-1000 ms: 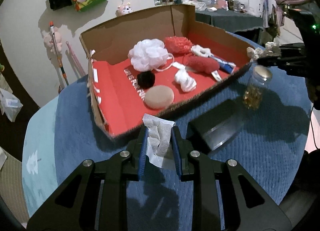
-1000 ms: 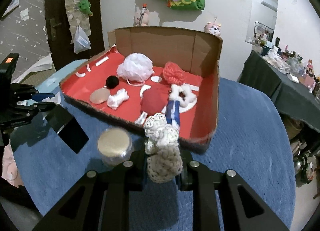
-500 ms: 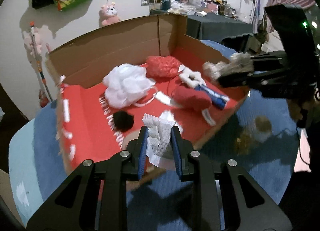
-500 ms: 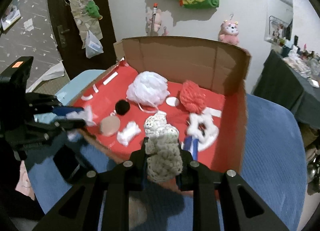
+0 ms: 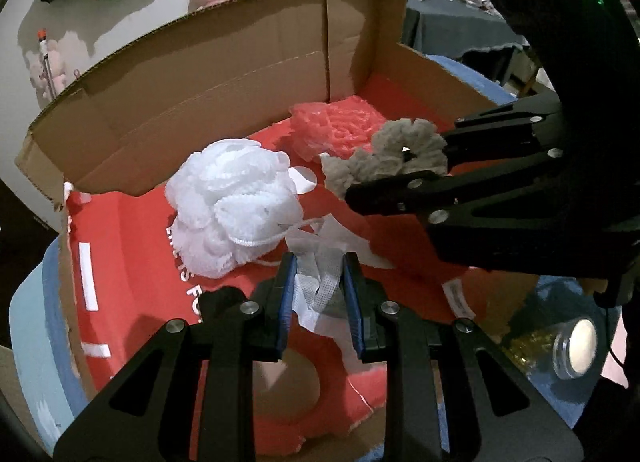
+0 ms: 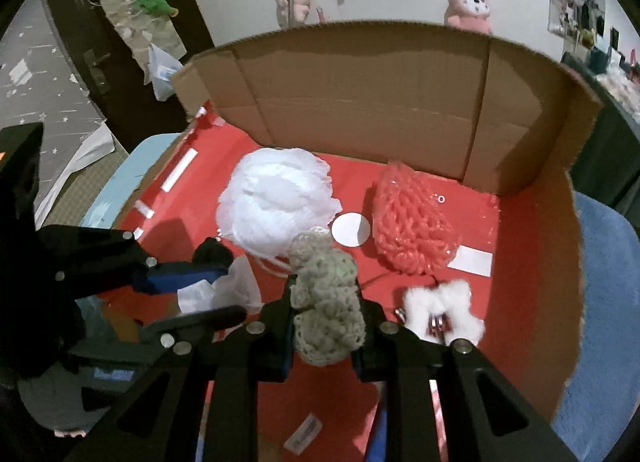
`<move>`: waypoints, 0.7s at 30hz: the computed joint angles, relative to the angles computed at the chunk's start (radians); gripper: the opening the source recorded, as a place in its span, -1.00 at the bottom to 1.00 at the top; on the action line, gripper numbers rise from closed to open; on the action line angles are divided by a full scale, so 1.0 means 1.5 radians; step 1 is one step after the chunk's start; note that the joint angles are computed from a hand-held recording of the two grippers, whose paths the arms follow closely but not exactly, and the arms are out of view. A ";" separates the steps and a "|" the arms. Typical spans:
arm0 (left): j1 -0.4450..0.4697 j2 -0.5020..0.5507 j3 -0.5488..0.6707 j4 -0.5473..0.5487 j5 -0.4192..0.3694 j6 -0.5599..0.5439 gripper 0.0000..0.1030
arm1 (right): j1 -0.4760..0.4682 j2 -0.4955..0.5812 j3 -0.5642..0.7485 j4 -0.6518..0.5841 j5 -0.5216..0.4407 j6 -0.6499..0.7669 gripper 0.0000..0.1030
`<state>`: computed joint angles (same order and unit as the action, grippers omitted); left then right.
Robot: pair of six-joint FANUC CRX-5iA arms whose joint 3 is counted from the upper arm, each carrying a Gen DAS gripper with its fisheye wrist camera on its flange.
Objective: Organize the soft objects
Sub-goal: 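Lower both items into the box and open both tools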
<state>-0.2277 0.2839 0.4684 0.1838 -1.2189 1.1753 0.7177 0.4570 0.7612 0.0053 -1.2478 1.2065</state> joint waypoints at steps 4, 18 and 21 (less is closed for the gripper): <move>0.000 0.021 0.024 -0.009 -0.013 0.010 -0.57 | -0.012 0.028 0.034 -0.015 -0.022 -0.007 -0.55; 0.002 0.044 0.047 -0.010 -0.020 0.017 -0.57 | -0.024 0.059 0.072 -0.028 -0.050 -0.016 -0.48; 0.003 0.043 0.044 -0.007 -0.017 0.014 -0.57 | -0.024 0.064 0.078 -0.026 -0.054 -0.022 -0.48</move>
<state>-0.2230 0.3488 0.5336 0.1737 -1.2449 1.1966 0.6822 0.5527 0.8782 -0.0341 -1.3286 1.1738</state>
